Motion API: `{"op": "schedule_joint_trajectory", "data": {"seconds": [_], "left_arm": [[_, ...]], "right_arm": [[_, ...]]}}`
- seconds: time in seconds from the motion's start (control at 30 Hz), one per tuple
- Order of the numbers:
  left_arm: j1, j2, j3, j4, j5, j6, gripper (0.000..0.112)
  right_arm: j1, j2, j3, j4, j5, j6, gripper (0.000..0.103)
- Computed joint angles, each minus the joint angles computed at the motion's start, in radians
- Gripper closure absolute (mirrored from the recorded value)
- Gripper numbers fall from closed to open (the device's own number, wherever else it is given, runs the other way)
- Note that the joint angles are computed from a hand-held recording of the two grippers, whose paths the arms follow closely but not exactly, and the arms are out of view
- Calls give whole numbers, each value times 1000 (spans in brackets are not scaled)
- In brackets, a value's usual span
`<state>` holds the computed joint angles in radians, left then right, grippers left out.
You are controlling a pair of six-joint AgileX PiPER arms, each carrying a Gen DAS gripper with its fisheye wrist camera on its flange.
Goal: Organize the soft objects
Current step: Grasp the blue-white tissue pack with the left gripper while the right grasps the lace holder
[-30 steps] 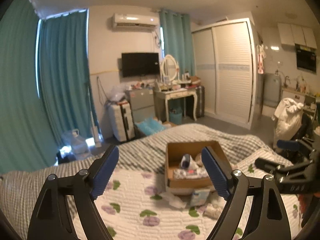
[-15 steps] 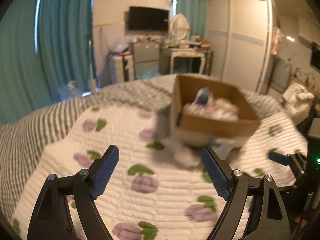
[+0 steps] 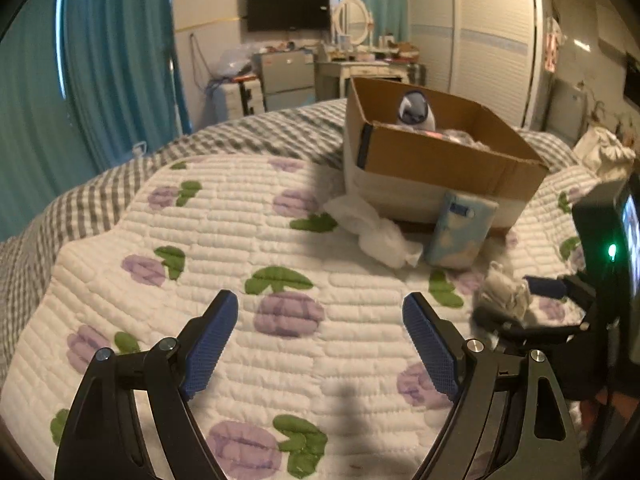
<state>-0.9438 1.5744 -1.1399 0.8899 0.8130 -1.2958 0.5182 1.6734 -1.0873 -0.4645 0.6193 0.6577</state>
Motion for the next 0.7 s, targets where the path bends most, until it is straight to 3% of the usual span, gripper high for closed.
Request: {"op": "schedule_joint_trajectory", "data": {"seconds": [0.1, 0.2, 0.33, 0.5, 0.7], "left_arm": [[-16, 2, 4, -7, 16, -1, 26], [5, -24, 9, -131, -41, 91, 26], [-11, -10, -35, -197, -24, 164, 26], [-51, 60, -145, -204, 34, 189, 26], [-25, 188, -316, -297, 11, 270, 28]], "right_arm": [[-2, -12, 14, -31, 1, 43, 61], [-15, -81, 70, -48, -37, 79, 68], [-80, -212, 148, 96, -108, -32, 69], [-168, -339, 180, 270, -130, -203, 69], [-169, -310, 91, 114, -68, -170, 69]]}}
